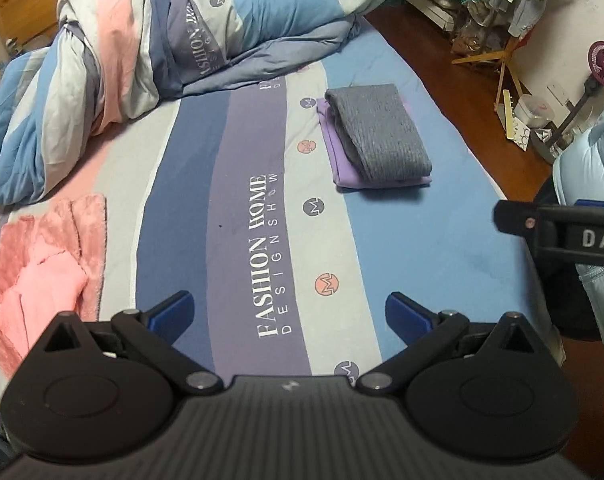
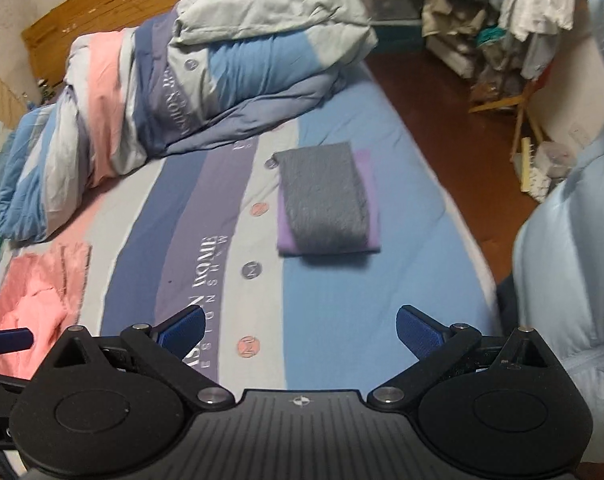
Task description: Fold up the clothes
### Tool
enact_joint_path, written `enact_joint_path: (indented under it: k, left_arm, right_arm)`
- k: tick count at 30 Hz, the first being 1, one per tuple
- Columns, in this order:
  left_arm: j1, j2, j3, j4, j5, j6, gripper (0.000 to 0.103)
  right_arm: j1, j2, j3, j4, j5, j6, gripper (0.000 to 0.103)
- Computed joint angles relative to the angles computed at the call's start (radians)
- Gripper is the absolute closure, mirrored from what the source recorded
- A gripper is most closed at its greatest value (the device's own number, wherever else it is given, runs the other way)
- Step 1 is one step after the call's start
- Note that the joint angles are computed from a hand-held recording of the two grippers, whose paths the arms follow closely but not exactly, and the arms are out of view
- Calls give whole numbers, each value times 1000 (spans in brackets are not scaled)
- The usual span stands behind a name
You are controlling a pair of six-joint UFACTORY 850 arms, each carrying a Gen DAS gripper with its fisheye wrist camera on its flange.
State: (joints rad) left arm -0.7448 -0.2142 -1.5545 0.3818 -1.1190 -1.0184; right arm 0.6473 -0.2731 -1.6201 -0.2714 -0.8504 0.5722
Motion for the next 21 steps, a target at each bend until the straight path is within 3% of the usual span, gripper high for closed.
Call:
enact_joint_path:
  k: [5,12,21]
  left_arm:
    - [3,21,-3,41,-12,-10,0]
    - [1,90,42,100,8,-51,0]
    - [-32,159,97,142,-22,-104,0]
  right_arm:
    - [41,-19,-40,-135,-87,106,0]
    - [51,21,-24,-68,-37,146,0]
    - [113,23,-43,-168,-75,205,0]
